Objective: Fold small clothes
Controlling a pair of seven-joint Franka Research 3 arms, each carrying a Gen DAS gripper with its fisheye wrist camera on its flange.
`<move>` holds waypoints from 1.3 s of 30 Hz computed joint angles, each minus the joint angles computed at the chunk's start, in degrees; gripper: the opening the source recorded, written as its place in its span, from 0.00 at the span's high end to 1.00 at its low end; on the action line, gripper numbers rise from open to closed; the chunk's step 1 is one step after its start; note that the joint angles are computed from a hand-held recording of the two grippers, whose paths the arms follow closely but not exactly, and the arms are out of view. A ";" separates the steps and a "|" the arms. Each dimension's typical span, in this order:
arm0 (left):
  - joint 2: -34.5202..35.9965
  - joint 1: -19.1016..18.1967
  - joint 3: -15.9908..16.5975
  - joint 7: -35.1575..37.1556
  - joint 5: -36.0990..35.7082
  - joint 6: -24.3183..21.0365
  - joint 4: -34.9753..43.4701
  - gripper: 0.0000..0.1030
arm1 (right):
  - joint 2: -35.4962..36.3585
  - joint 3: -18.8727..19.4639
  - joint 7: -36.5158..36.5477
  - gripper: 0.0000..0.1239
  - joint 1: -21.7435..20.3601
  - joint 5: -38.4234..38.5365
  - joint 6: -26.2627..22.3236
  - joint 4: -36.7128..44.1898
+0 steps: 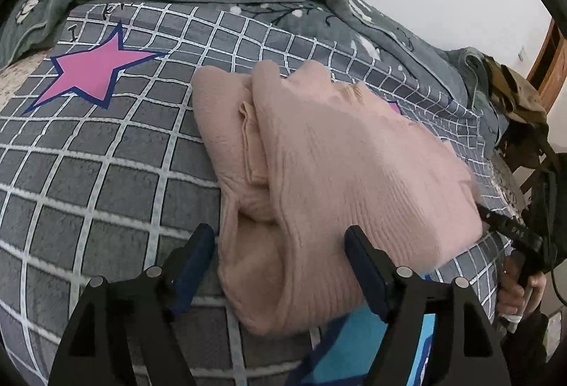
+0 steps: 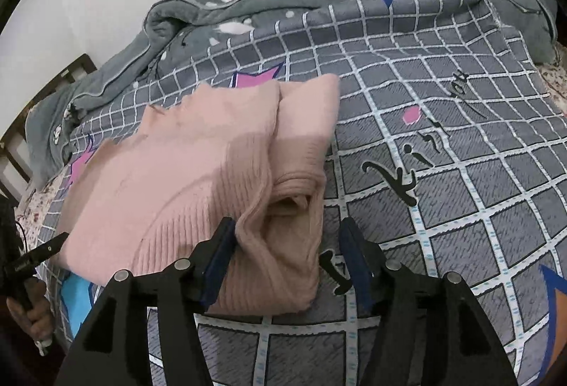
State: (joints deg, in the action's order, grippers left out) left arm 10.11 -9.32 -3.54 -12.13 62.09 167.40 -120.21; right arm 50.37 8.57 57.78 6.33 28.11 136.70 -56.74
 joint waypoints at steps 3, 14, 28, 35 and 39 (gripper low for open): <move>-0.10 -0.41 0.12 -2.44 1.10 -0.24 -0.11 0.47 | -1.05 0.15 -2.42 0.57 0.15 -0.44 1.39 -2.24; -1.94 0.45 0.34 -17.03 9.38 2.92 -1.47 0.84 | -4.98 3.07 -7.26 0.92 -3.37 7.87 0.77 -7.49; -8.11 0.91 -4.33 -20.38 11.50 -0.81 -6.66 0.85 | -17.21 2.39 -16.76 0.93 -5.62 16.25 2.52 -23.36; -11.61 0.10 -7.27 -22.18 11.60 -3.68 -9.89 0.85 | -23.18 0.92 -22.09 0.93 -6.51 20.55 2.29 -31.60; -12.95 -0.60 -8.65 -18.48 6.51 -6.94 -11.27 0.84 | -26.18 -0.43 -25.15 0.92 -6.08 21.71 2.82 -35.84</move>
